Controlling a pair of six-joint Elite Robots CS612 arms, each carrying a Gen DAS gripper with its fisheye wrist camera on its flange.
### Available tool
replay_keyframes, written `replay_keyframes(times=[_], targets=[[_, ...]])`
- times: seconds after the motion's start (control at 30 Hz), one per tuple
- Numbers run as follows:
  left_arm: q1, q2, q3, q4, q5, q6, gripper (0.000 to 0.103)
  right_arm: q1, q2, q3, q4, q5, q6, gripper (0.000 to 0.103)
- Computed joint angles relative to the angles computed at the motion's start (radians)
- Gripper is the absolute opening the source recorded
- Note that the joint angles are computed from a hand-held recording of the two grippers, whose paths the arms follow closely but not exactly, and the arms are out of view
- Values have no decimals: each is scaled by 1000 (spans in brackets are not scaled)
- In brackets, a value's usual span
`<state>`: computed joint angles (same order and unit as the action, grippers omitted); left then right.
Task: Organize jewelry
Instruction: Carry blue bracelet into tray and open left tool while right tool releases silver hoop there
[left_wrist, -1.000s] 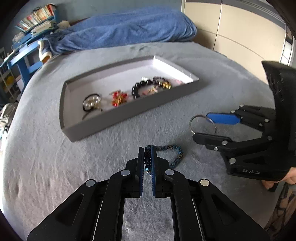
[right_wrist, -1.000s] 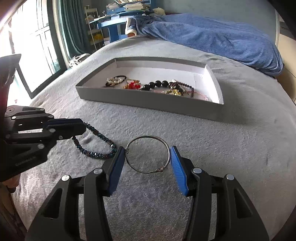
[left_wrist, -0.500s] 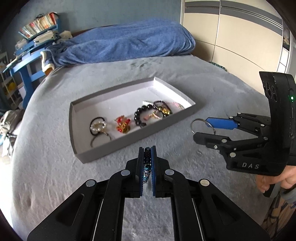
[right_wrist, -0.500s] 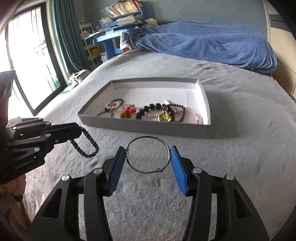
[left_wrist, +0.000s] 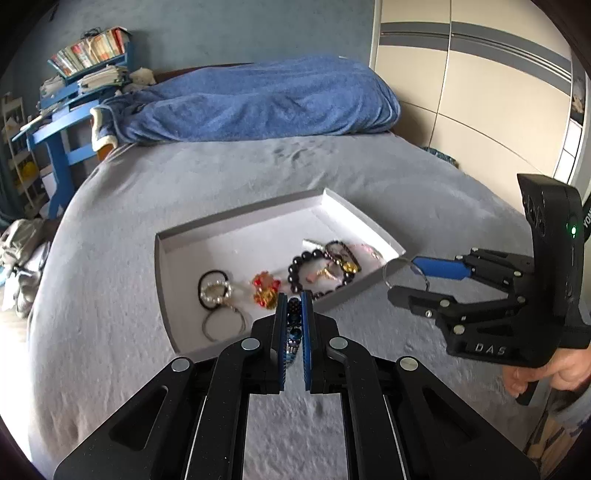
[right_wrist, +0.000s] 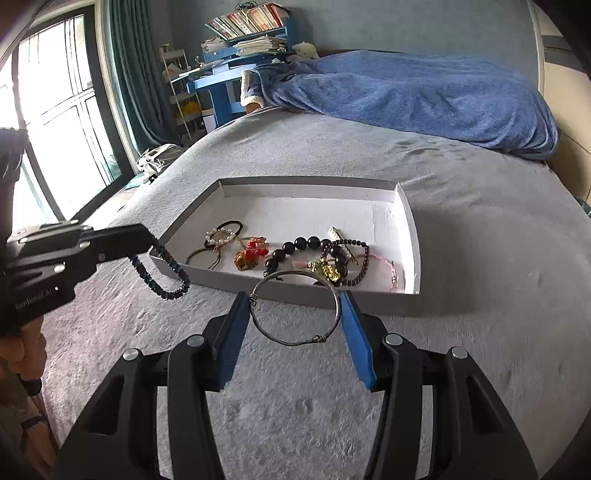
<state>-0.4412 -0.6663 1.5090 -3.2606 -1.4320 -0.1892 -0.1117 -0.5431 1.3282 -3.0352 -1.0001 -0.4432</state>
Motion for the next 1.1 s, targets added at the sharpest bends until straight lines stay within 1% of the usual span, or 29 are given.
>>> replay_keyframes(times=[0.27,0.5,0.6,0.8,1.0,1.1], targets=[[17,18,-54,15,3,21,7,14,20,-56,37,-18,-11,50],[44,47,-129,51,-6,0,7,34,58,-160,99,-33,-16,50],[56,64,-166,73,-13,-20,7,43,84,-222,145,-42,-9,50],[79,112,-258,132,-8,-35,7,57,133,-323,224,-66,12,50],[101,159,-338,194,-25,-59,7,73,190,-435,307,-107,16,50],[109,177,-367,218,-44,-69,7,78,220,-490,355,-114,29,50]])
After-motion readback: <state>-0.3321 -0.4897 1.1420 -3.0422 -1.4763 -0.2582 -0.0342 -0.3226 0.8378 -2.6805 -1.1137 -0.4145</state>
